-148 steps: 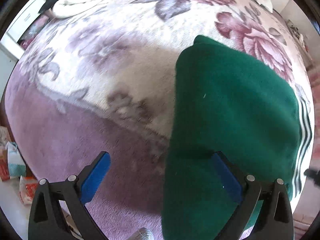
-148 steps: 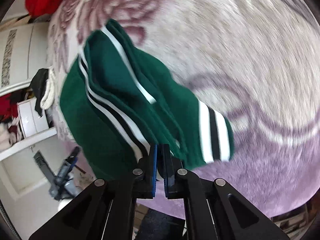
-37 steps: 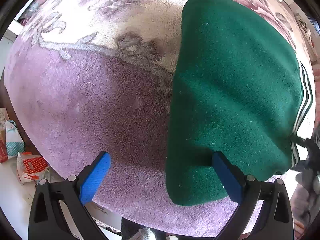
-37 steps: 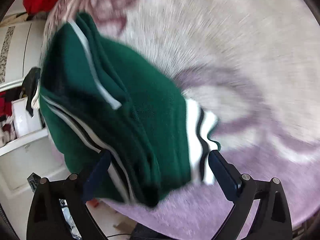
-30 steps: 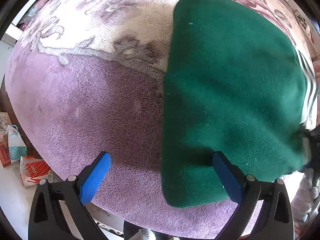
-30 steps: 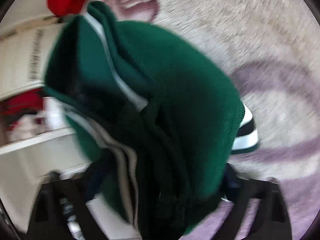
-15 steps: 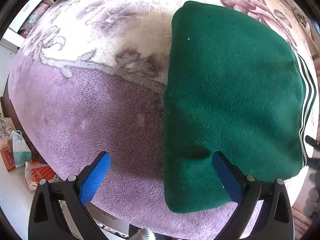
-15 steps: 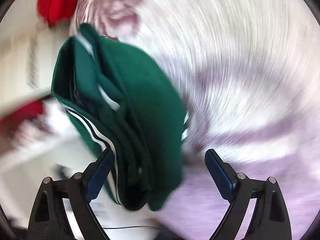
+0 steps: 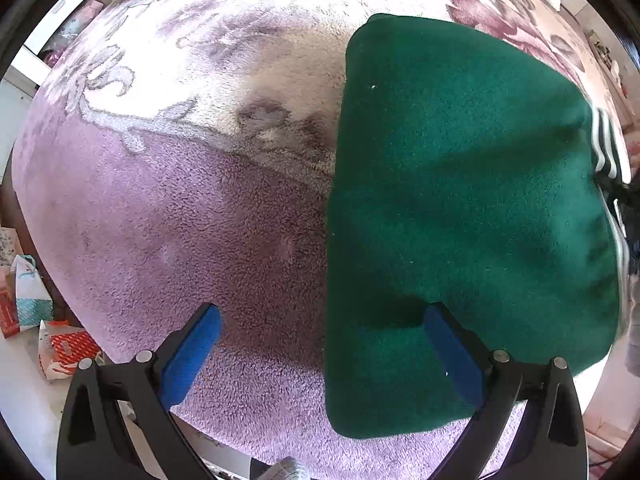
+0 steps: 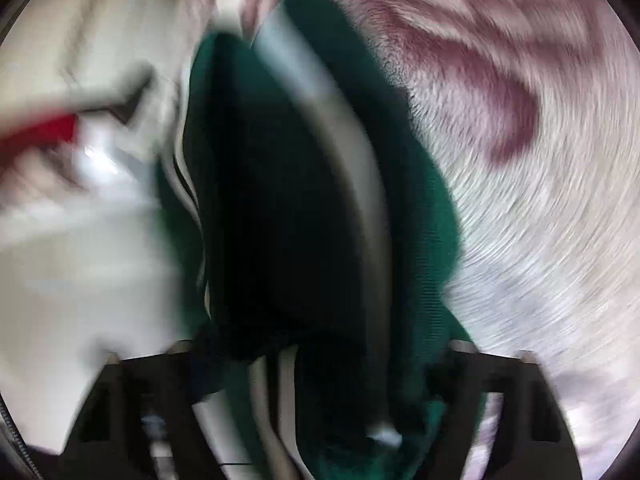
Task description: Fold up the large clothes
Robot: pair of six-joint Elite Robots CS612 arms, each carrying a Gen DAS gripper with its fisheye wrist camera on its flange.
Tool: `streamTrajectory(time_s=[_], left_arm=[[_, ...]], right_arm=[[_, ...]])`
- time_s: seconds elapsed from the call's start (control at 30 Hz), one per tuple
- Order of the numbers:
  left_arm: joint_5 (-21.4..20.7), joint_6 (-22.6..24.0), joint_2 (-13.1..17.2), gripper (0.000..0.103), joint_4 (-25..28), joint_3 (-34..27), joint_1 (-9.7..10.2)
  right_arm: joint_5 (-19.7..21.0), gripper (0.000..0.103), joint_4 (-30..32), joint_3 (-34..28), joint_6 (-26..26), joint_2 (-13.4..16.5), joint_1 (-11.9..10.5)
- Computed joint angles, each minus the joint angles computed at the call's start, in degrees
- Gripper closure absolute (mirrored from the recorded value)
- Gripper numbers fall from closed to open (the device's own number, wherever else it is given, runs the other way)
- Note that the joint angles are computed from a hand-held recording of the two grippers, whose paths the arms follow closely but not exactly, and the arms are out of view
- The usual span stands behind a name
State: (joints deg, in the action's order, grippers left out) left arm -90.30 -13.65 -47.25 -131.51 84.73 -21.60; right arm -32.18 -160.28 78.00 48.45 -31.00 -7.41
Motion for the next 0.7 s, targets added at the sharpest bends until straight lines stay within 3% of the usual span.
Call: streamTrajectory(time_s=[0.07, 0.17, 0.23, 0.3, 0.37, 0.5, 0.53, 0.57, 0.6, 0.63, 0.67, 0.7], left_arm=[[-0.50, -0.13, 0.24, 0.000, 0.50, -0.22, 0.21], [-0.56, -0.44, 0.28, 0.000, 0.97, -0.58, 0.31], [-0.12, -0.23, -0.17, 0.000, 0.55, -0.29, 0.11], [0.40, -0.31, -0.53, 0.000, 0.14, -0.09, 0.00], [0.17, -0.51, -0.77, 0.000, -0.04, 0.08, 0.05], [0.01, -0.81, -1.21, 0.000, 0.15, 0.77, 0.01], [0.08, -1.01, -1.35, 0.000, 0.33, 0.92, -0.16], [-0.01, -1.13, -1.33, 0.000, 0.48, 0.97, -0.19], [-0.15, -1.22, -1.37, 0.000, 0.44, 1.09, -0.20], [-0.13, -1.23, -1.44, 0.000, 0.40, 1.17, -0.23], [-0.09, -1.11, -1.65, 0.000, 0.16, 1.44, -0.23], [0.01, -0.99, -1.78, 0.000, -0.06, 1.58, -0.26]], right_arm=[[1.46, 0.041, -4.80, 1.94, 6.50, 0.45, -1.06], [-4.38, 0.038, 0.91, 4.93, 2.74, -2.84, -1.39], [-14.64, 0.017, 8.39, 5.10, -5.81, -6.50, -0.41], [-24.08, 0.013, 11.58, 5.37, -13.88, -9.80, 0.90], [-25.18, 0.013, 16.61, 4.23, -20.96, -11.22, 1.28], [-20.21, 0.013, 27.69, 2.26, -26.70, -11.93, 2.05], [-21.01, 0.013, 32.06, 0.81, -28.86, -11.25, 2.71], [-23.65, 0.027, 35.56, 0.17, -31.17, -11.10, 3.41], [-26.25, 0.066, 37.73, -0.35, -32.47, -11.36, 4.11], [-26.45, 0.069, 37.86, -0.47, -31.44, -11.41, 4.40], [-24.84, 0.091, 36.41, -0.66, -28.57, -11.34, 4.71], [-24.64, 0.093, 35.11, -0.25, -25.99, -11.99, 5.03]])
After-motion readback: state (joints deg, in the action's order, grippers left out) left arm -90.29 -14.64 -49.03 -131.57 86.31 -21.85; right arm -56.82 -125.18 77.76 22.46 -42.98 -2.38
